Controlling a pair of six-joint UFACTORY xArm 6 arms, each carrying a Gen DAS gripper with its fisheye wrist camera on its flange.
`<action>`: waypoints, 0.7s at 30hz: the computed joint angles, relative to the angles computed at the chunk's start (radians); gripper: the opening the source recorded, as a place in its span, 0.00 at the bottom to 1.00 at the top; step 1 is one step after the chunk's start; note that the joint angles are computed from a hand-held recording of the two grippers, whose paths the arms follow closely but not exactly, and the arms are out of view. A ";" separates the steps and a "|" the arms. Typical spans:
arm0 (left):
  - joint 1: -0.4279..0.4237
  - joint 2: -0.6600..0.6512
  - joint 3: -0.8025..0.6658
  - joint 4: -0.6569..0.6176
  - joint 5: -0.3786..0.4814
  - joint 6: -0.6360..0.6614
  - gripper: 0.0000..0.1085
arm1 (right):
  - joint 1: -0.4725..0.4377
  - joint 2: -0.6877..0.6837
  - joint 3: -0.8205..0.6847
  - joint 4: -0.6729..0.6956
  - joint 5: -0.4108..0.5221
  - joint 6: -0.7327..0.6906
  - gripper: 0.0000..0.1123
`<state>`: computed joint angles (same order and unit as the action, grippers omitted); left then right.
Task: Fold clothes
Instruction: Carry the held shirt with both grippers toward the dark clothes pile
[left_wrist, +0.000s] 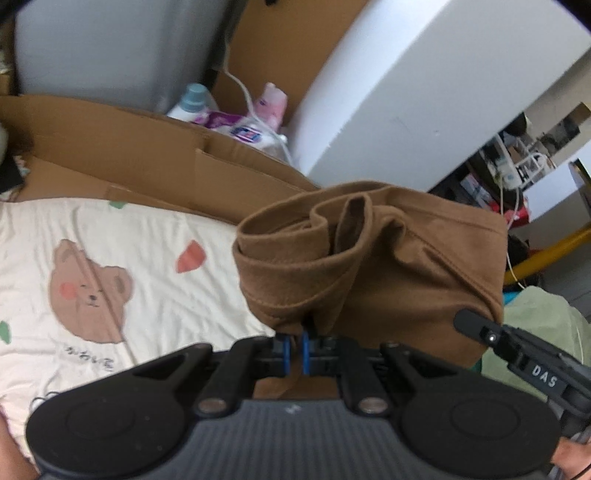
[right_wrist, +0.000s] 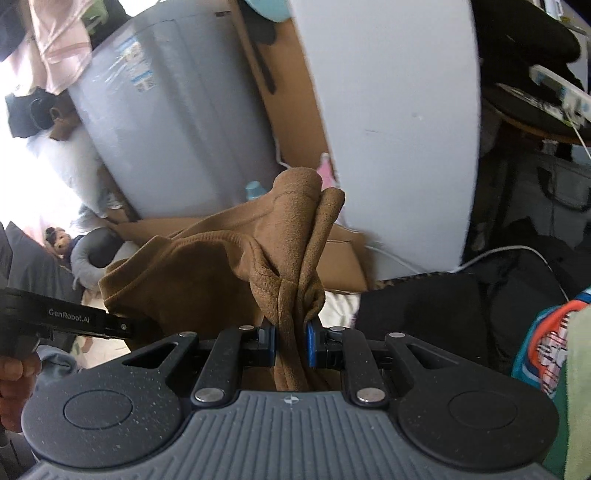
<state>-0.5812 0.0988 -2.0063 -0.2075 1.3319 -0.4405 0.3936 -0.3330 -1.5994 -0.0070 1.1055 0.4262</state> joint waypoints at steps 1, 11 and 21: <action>-0.010 0.017 -0.013 -0.007 -0.001 0.007 0.06 | -0.015 -0.018 0.026 0.003 -0.007 -0.010 0.14; -0.076 0.118 -0.061 -0.133 -0.046 0.117 0.06 | -0.180 -0.253 0.309 0.033 -0.060 -0.099 0.14; -0.109 0.238 -0.162 -0.248 -0.055 0.237 0.06 | -0.267 -0.374 0.443 -0.010 -0.044 -0.136 0.14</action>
<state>-0.6904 0.3365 -2.1680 -0.4559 1.2772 -0.2032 0.1263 -0.7069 -1.1561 -0.0168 1.0611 0.2904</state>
